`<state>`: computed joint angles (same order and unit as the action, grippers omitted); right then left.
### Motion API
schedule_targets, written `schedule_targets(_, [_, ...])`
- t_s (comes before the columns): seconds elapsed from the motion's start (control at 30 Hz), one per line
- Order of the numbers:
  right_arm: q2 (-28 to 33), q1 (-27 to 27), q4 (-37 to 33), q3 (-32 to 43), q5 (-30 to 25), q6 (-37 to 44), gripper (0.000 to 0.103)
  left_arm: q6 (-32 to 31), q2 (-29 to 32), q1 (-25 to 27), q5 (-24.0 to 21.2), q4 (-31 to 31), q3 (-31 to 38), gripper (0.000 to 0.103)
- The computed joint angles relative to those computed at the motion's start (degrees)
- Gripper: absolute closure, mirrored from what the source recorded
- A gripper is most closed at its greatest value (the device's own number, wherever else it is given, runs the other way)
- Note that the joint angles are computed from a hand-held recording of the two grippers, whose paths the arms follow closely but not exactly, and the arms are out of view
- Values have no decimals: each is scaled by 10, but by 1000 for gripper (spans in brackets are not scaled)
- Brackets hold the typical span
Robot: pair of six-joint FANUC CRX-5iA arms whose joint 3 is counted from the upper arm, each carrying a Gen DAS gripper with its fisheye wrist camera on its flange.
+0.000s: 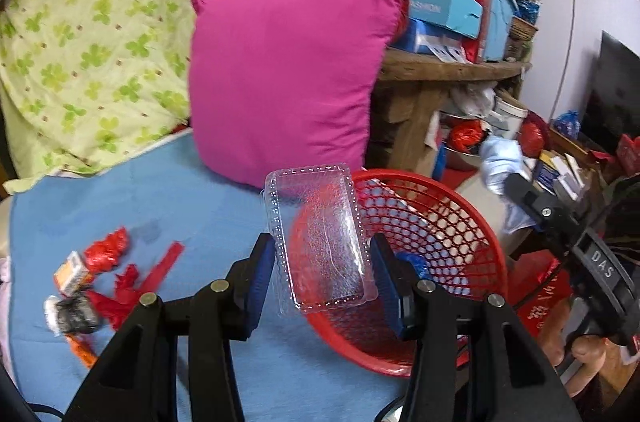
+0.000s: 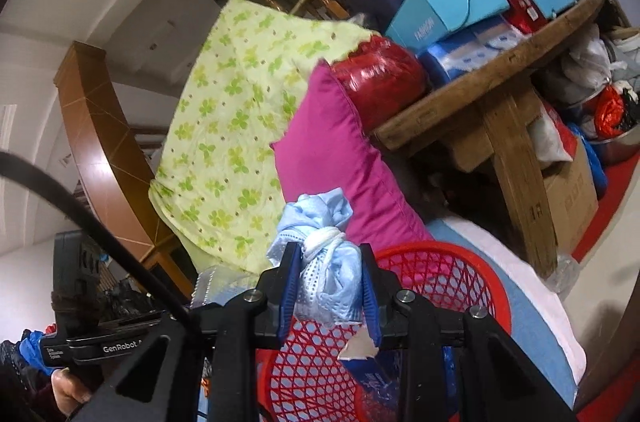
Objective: Collect trash
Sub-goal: 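Carry the clear tray to the red basket with the left tool while the right drops the cloth there, then return both tools to the pile and grasp the red ribbon with the right tool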
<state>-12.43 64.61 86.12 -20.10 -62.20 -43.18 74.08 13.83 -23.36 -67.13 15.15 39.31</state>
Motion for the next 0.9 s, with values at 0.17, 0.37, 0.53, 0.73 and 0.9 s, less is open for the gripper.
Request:
schedule_targets(0.17, [-2,-2,-24,1,10,0,71,-22,17,-2,-11,26,2,51])
schedule_targets(0.37, [0,-7,-76,12,31,13,68,-36,28,2,-27,53,2,44])
schedule_targets(0.53, [1,-10,-59,7,30,-19,36,-37,10,14,-17,57,-26,42])
schedule_targets(0.73, [22,-10,1,17,16,-26,36,-31,-33,52,4,41,-76,42])
schedule_targets(0.9, [54,-17,66,42,36,-4,36,-26,-79,94,26,19,-128,41])
